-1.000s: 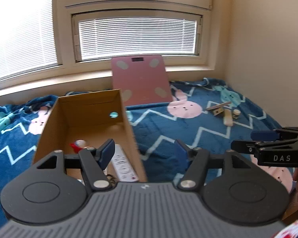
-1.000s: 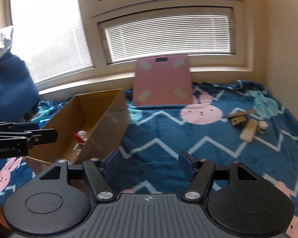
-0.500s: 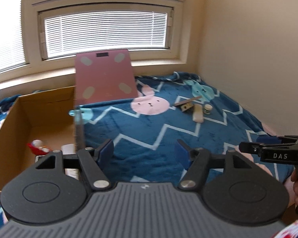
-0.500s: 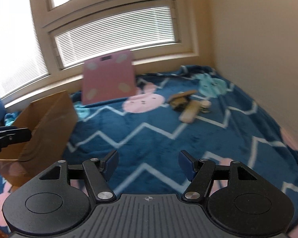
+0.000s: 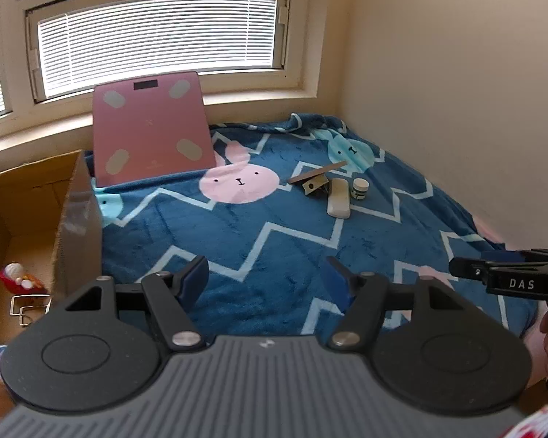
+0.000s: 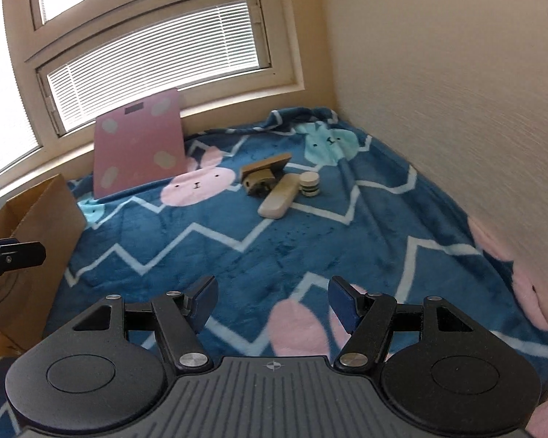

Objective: Organize rigid objects
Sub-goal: 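Move both tools away from the box toward the jar and wooden stand, then grasp the white stick with the left gripper while the right gripper grasps the green-striped jar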

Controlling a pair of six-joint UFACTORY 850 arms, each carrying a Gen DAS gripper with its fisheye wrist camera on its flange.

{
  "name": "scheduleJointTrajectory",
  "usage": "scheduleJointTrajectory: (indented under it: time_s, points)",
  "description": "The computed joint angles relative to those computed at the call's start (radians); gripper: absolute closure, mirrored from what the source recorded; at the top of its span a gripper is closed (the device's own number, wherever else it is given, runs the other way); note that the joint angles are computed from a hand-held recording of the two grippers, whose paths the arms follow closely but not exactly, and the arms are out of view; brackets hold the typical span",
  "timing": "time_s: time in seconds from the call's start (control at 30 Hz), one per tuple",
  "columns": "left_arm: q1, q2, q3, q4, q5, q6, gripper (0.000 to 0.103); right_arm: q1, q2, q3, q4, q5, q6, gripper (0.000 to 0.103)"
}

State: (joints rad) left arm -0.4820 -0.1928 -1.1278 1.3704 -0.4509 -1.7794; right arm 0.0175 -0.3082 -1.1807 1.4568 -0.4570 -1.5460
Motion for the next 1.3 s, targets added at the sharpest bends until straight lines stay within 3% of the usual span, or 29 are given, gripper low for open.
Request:
scheduleJointTrajectory:
  time_s: [0.37, 0.73, 1.3]
  points:
    - [0.031, -0.133, -0.125, -0.022, 0.062, 0.053, 0.038, 0.009, -0.117, -0.125, -0.066, 0.045, 0.040, 0.039]
    - [0.074, -0.275, -0.270, -0.101, 0.119, 0.170, 0.038, 0.023, -0.254, -0.287, -0.237, 0.070, 0.198, 0.039]
    - [0.109, -0.443, -0.456, -0.287, 0.148, 0.408, 0.038, 0.046, -0.395, -0.458, -0.415, 0.062, 0.378, 0.039]
